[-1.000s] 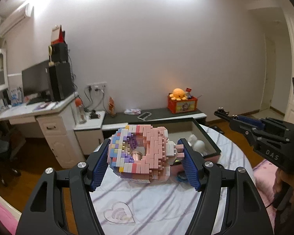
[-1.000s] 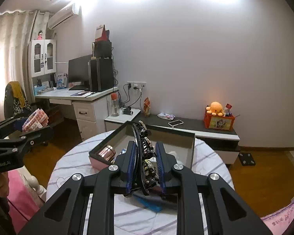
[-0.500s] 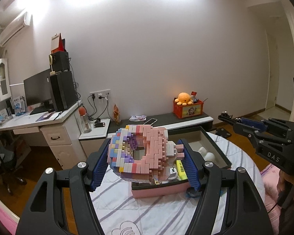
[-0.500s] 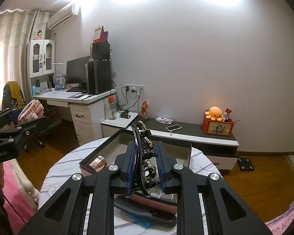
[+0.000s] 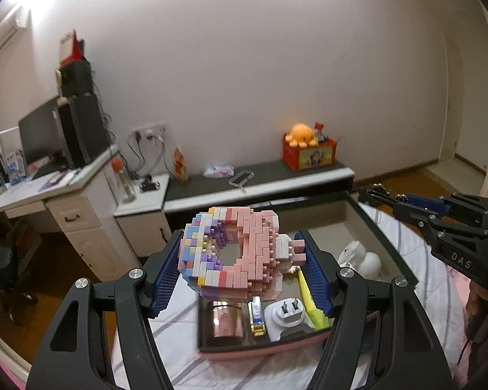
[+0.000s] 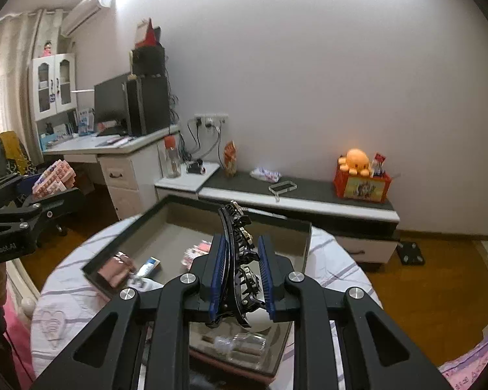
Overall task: Organize rigid objects
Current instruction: 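Release the block donut and hair clip into the pink box, open both tools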
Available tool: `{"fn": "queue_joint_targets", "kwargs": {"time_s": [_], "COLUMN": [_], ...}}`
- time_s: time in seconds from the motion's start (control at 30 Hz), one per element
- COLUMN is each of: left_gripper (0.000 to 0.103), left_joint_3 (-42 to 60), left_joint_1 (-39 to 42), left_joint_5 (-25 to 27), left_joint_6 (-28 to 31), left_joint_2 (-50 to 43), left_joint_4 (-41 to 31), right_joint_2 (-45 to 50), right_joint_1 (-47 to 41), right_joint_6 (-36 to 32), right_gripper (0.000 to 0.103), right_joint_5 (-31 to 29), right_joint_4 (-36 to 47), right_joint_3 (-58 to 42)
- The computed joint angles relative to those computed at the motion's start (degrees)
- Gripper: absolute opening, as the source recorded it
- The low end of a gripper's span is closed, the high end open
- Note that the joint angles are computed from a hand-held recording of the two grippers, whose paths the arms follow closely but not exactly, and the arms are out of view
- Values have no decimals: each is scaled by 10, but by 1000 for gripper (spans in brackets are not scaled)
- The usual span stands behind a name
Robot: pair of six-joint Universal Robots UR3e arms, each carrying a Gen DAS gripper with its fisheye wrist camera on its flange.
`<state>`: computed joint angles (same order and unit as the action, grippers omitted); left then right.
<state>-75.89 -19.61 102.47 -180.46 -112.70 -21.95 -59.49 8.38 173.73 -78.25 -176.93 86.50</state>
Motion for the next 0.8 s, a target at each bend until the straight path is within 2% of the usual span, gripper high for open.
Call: {"fn": "queue_joint_targets", "kwargs": {"time_s": [0.17, 0.3, 0.57, 0.67, 0.77, 0.8], "left_gripper": [69, 69, 70, 75, 85, 92], "left_joint_3": [86, 138, 143, 118, 80, 58], "left_joint_1": [4, 4, 10, 15, 16, 16], "left_joint_5": [-24, -10, -4, -10, -7, -7], "left_joint_6": [5, -5, -13, -16, -18, -20], "left_joint_2": [-86, -136, -148, -129, -102, -87], "left_joint_4": [-49, -87, -97, -84, -63, -49], "right_joint_2": [67, 118, 176, 179, 174, 169], "right_joint_1": [-11, -12, -7, -6, -7, -8], "right_joint_6": [-5, -15, -19, -20, -14, -13], "right_gripper": [21, 21, 21, 22, 22, 22], "right_joint_5": [4, -4, -12, -9, -7, -2], "right_joint_4": [61, 111, 153, 149, 140, 139], "right_joint_3": [-73, -145, -228, -229, -218, -214]}}
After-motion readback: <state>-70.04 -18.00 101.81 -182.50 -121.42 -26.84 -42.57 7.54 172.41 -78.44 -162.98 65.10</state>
